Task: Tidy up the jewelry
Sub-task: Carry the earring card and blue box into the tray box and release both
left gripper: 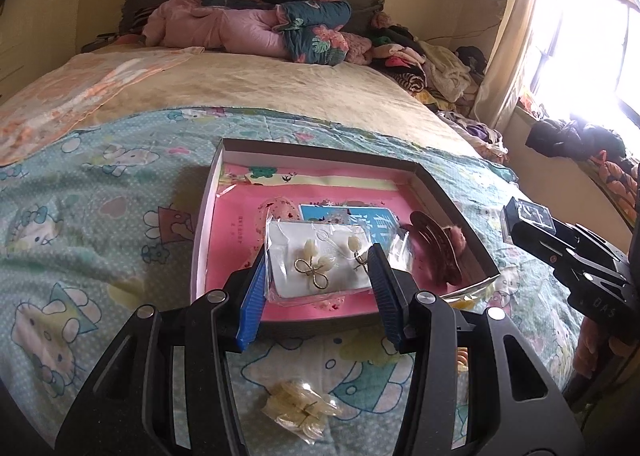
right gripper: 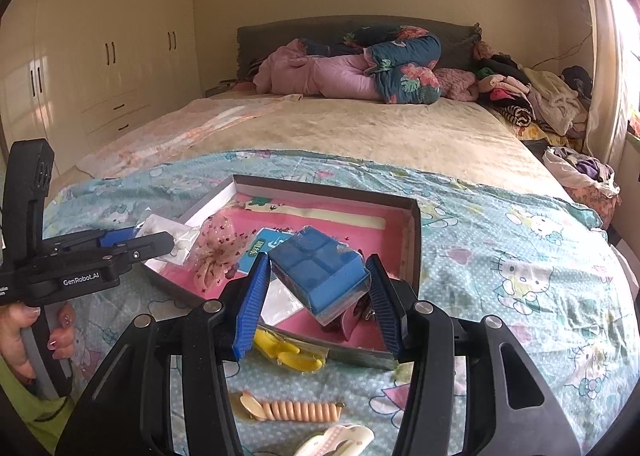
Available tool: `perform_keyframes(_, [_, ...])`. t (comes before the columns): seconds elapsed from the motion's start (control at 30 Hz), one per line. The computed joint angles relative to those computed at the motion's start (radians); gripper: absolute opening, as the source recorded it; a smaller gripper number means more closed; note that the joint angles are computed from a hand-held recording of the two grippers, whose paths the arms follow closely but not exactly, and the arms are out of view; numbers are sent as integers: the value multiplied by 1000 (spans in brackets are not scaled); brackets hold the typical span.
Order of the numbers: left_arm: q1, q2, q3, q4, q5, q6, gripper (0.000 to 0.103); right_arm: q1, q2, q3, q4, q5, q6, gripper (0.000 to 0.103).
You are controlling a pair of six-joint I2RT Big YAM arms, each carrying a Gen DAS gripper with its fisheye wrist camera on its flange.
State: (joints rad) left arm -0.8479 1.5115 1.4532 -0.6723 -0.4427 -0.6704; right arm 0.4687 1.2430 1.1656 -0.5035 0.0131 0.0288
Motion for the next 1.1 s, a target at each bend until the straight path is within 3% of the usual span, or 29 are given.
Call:
perform_keyframes(0.6, [81,48,13,-3,54,3,40,-5,185,130,-19,5,-8,48])
perform_keyframes(1.1, [97,88,35,-10,98,38,40,-15,332,250,-130,27,3,48])
